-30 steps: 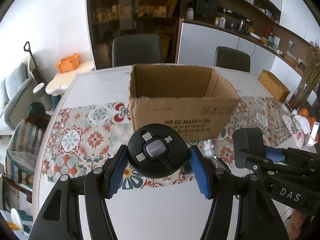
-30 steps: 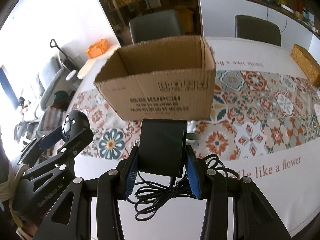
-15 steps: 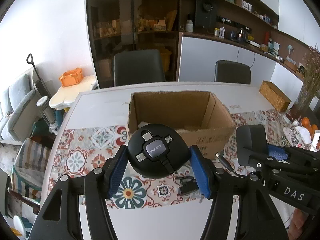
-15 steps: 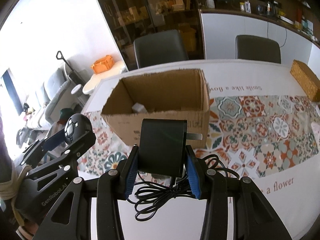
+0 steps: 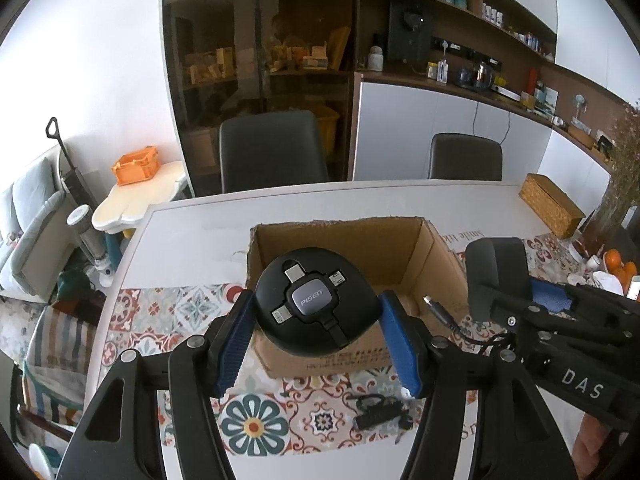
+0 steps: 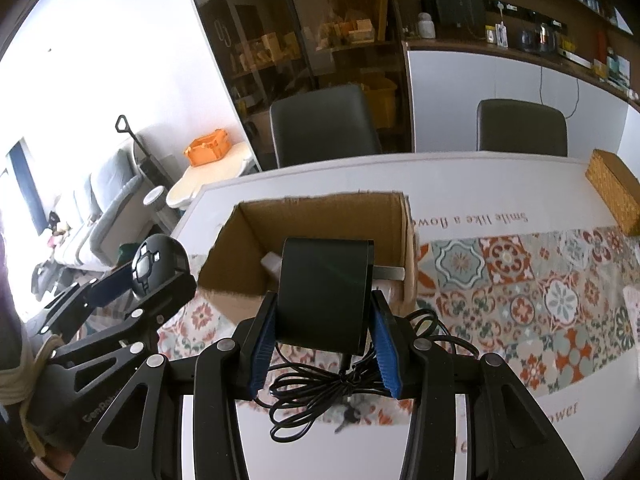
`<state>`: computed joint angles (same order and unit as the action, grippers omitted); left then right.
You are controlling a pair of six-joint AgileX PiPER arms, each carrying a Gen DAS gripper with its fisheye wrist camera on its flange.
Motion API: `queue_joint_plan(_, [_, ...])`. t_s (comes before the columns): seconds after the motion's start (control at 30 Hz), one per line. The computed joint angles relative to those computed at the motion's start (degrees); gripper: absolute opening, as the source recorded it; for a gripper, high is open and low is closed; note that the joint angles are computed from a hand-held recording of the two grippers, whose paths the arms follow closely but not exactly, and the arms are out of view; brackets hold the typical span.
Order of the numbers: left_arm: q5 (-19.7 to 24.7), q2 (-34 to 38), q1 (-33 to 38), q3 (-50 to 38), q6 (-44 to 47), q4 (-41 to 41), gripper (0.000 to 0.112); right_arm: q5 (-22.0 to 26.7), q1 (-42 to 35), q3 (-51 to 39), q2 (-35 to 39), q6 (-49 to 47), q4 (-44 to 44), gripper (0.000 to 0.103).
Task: Organize rigid objects
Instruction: 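Lower into the box and open both grippers to release the items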
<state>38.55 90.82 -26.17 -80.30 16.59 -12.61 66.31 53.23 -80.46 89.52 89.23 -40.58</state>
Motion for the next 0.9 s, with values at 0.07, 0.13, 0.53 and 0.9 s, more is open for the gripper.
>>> queue_joint_plan(0.07, [1.05,2.09,-0.50,-2.66,-1.28,1.42,0.062,-0.66,-1.51,-0.34,0.13,-1.20,0.12,0.044])
queue_joint_plan(0.13, [1.88,3.65,-0.95,-4.53,-1.83,2.24,0.062,-1.44,-3.01,-0.56,0.24,-2.34,0.35,0.044])
queue_joint_plan(0.53, [11.73,16.28,-2.62,-20.68,-6.80,7.14,0.062,-6.23,-11.98,-2.39,3.20,-11.29,5.44,0.044])
queue_joint_plan(0.9, [23.03,26.32,-1.01,-34.06,-8.37,4.53,0.062,-5.76,-14.78,-5.96,5.62,-15.28,7.43,0.044])
